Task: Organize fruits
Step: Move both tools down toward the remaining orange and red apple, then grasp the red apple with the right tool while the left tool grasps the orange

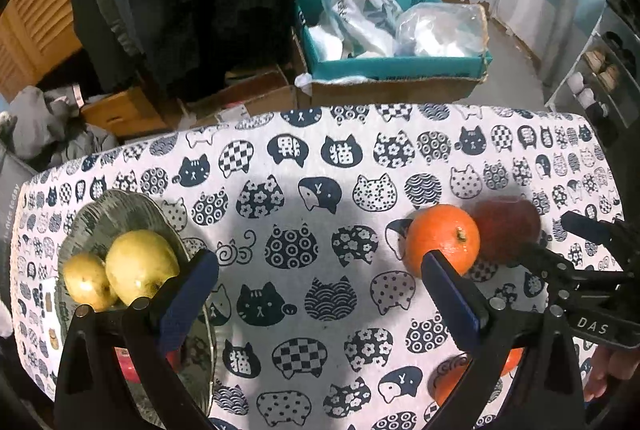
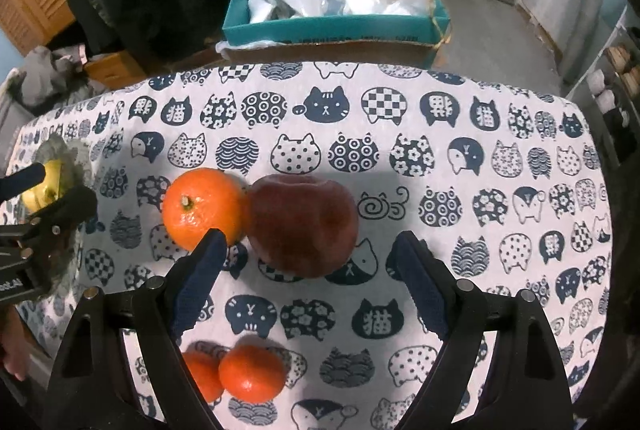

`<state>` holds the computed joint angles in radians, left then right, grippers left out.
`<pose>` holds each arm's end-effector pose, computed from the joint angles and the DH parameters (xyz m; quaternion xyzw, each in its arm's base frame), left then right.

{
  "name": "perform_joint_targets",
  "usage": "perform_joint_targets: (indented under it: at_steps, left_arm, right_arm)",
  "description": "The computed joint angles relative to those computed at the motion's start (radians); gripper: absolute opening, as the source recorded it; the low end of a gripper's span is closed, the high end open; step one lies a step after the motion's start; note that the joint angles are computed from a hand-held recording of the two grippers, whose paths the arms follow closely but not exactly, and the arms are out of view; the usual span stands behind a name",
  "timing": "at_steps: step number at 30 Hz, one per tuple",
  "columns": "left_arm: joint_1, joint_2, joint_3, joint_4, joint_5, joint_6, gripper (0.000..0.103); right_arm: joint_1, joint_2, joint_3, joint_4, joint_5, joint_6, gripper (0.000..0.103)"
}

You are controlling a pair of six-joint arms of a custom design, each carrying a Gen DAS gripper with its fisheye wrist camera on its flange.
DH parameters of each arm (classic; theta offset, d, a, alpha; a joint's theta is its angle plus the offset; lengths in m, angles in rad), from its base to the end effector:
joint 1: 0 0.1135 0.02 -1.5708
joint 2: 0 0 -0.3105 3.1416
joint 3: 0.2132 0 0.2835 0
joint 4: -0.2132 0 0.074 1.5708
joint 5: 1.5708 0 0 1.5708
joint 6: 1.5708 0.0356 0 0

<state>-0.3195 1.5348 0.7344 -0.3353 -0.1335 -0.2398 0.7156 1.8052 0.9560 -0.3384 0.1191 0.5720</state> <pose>0.2777 -0.0869 0.1676 0.0244 0.9741 0.0032 0.2250 0.2753 0.2337 0.1457 -0.0590 0.9782 0.0674 0.1871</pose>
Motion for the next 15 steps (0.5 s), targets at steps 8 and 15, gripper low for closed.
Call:
perform_joint_targets:
  at_steps: [8,15]
  left_arm:
    - [0.01,0.04,0.011,0.025,0.025,-0.008,0.102]
    - [0.014,0.051,0.018,0.036,0.043,-0.016,0.102]
  right_arm:
    - [-0.026,0.062,0.019,0.039,-0.041,-0.012,0.086]
    - [-0.035,0.131,0.05,0.05,-0.084,-0.038,0.079]
